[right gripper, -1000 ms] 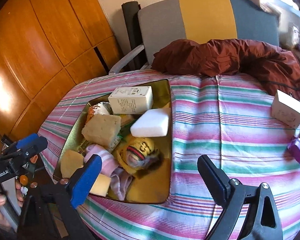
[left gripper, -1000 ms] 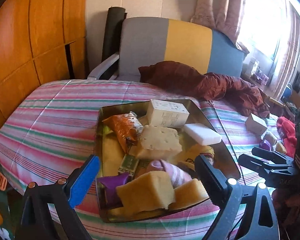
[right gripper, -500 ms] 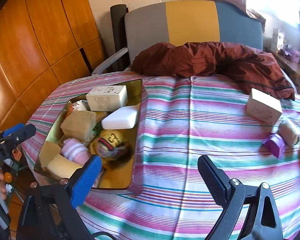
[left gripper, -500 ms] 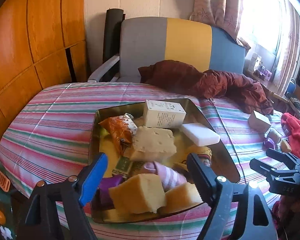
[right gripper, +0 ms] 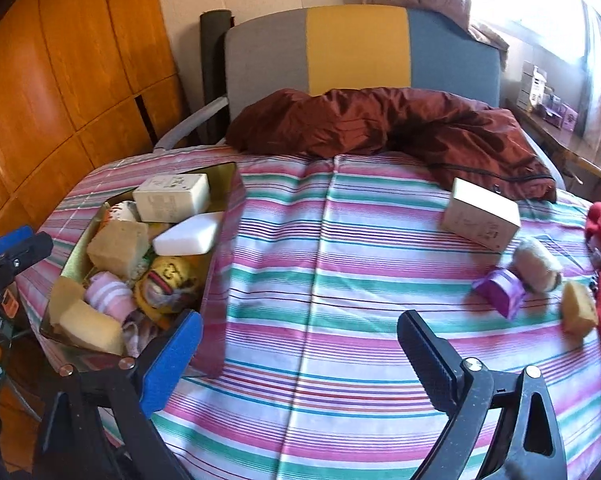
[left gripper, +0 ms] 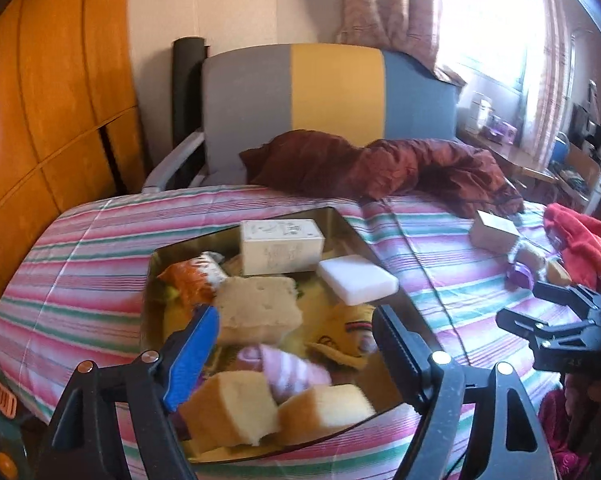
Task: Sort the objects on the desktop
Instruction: 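Move both tools toward the purple sachet and yellow sponge block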
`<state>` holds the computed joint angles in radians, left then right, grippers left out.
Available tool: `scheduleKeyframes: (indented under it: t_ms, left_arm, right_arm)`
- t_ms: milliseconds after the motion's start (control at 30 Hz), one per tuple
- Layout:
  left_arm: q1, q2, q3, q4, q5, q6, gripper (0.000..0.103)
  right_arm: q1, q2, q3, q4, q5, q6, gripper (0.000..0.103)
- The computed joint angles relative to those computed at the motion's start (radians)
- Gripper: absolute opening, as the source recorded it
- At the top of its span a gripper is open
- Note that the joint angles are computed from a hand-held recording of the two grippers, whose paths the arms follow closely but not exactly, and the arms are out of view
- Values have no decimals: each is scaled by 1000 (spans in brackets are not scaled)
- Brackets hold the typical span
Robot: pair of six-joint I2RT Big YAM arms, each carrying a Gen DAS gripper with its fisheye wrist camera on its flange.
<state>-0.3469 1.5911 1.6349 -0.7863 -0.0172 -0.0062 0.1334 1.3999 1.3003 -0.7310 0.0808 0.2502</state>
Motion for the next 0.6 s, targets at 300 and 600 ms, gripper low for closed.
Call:
scheduleKeyframes:
  t_ms: [300, 600]
  left_arm:
    - [-36, 16, 16, -18, 76, 26, 84]
    - [-51, 49, 51, -56, 153, 2, 83]
  right_arm:
    - [-54, -25, -22, -28, 8, 7, 100]
    - [-107, -37, -35, -55, -12, 29, 101]
